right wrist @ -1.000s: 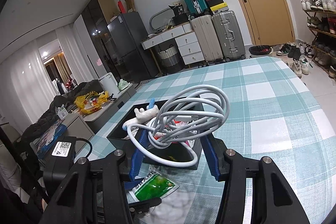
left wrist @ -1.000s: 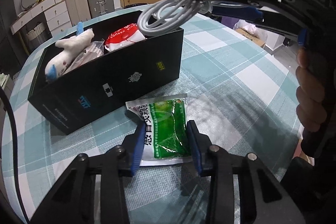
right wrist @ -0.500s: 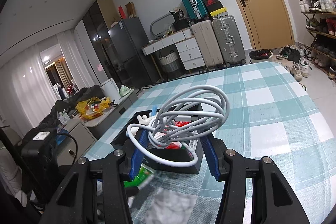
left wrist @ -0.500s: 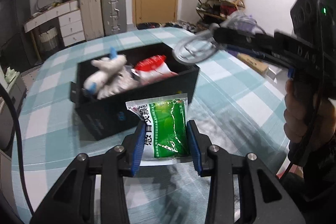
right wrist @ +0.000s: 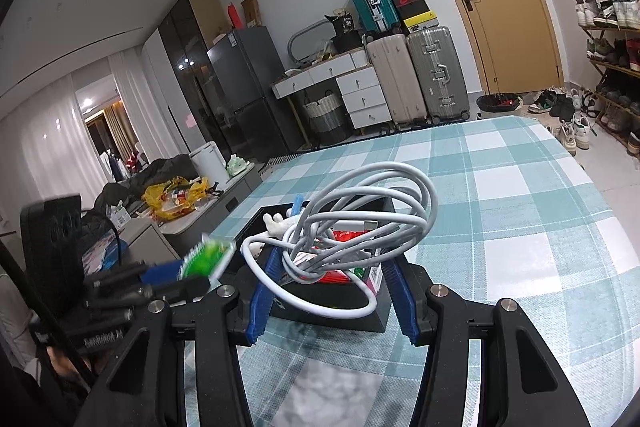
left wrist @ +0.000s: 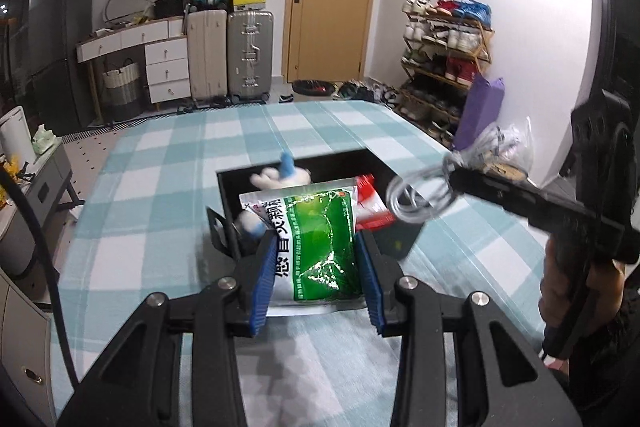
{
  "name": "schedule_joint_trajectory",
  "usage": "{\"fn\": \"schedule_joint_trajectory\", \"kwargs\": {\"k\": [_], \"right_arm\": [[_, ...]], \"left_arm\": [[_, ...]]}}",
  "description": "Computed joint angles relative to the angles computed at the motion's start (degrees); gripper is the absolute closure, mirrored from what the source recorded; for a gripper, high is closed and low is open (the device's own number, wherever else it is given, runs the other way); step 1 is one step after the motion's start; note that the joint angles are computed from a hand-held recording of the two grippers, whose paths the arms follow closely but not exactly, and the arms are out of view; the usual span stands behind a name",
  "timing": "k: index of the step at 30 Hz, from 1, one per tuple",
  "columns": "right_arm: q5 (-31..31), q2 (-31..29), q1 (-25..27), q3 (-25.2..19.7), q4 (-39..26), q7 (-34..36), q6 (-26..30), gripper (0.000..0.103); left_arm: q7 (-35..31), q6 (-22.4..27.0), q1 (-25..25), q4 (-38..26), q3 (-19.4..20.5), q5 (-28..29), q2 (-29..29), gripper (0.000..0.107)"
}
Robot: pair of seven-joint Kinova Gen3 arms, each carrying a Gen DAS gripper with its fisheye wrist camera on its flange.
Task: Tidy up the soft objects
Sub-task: 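Lift and carry the cable coil and green packet over the black box with both grippers, then lower the cable coil and green packet into the box and open both grippers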
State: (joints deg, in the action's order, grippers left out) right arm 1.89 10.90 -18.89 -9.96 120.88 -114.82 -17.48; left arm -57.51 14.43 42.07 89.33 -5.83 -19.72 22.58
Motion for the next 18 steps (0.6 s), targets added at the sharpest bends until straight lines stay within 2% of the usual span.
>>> {"fn": "schedule_joint_trajectory", "kwargs": {"k": [4,14,18], "right_arm": [[-0.61,1.06,-0.89,0.48,-2.60,1.44,2.85,0.052],[-2.00,4.63,-2.73,1.23,-10.00,5.60,10.34,0.052],[-1.52,6.49,-2.03,0.04,-13.88,7.17,14.96,0.052]], "left_arm": [[0.32,1.21,-0.22,-2.53,-0.92,-0.53,1.52,0.070],[-2.54,4.78,-3.14,-8.73,1.49,0.48,5.69,0.070],[-3.63,5.72,-3.74,-10.39,2.10,0.98,6.76,0.070]]}}
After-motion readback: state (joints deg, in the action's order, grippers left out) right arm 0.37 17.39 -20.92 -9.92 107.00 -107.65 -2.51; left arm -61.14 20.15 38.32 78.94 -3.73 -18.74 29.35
